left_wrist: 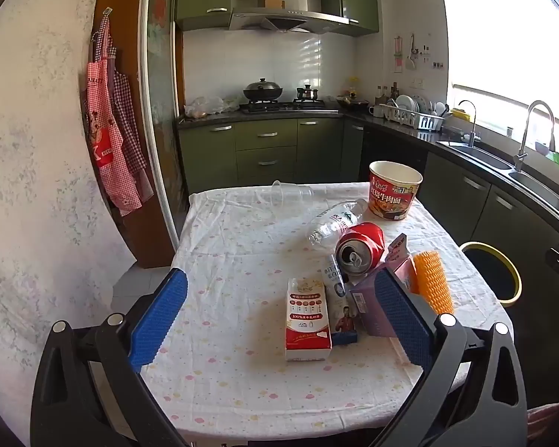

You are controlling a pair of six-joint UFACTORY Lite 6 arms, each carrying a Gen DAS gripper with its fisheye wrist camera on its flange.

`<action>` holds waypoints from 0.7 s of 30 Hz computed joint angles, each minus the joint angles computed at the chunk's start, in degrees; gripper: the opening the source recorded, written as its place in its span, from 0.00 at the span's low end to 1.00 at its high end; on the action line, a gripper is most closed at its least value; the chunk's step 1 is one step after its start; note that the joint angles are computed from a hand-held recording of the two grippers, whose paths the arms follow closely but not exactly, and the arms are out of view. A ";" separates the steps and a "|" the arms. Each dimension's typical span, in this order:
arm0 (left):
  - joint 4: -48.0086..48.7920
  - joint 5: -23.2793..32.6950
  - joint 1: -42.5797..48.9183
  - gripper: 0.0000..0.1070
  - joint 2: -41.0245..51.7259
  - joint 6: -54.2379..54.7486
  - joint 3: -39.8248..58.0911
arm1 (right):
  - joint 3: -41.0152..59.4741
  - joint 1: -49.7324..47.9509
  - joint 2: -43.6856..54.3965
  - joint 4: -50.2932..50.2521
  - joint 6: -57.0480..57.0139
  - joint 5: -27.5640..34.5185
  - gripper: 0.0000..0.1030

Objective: Collect trash

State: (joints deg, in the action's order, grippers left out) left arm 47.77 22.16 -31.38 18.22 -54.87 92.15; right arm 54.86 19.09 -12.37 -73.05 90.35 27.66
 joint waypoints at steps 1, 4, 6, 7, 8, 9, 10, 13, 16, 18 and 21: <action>-0.34 0.22 -0.03 0.93 0.11 0.51 0.17 | -0.03 -0.06 0.03 -0.08 0.14 -0.10 0.94; -0.32 0.31 0.02 0.93 0.31 0.74 0.39 | -0.01 -0.17 0.27 -0.31 0.40 -0.27 0.94; -0.94 0.10 0.27 0.93 0.30 1.53 0.45 | -0.12 -0.30 0.32 -0.53 0.74 -0.47 0.94; -1.43 -0.14 0.48 0.93 0.18 2.08 0.37 | -0.16 -0.30 0.33 -0.69 0.91 -0.51 0.94; -2.03 -0.49 0.76 0.93 0.01 2.74 0.22 | -0.20 -0.22 0.35 -0.85 1.08 -0.45 0.94; -0.24 -1.02 0.87 0.93 -0.30 1.03 -1.06 | -0.12 -0.46 0.49 -0.51 0.77 -0.71 0.94; -0.82 -0.33 0.63 0.93 0.22 1.72 0.06 | -0.12 -0.46 0.49 -0.51 0.77 -0.71 0.94; 0.68 0.42 -0.21 0.93 0.17 0.47 0.03 | -0.11 -0.43 0.61 -0.60 0.94 -0.73 0.94; 1.08 0.66 -0.52 0.93 0.25 0.17 0.03 | -0.07 -0.40 0.70 -0.64 1.06 -0.79 0.94; 0.64 0.46 -0.43 0.93 0.13 0.56 -0.08 | -0.07 -0.38 0.71 -0.64 1.08 -0.78 0.94; 0.84 0.69 -0.67 0.93 0.27 0.46 0.14 | 0.09 -0.32 0.85 -0.55 1.06 -0.72 0.94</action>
State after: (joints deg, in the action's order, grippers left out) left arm 48.61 22.84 -32.05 18.49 -54.41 92.29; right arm 54.94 18.78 -11.52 -73.60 91.42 26.93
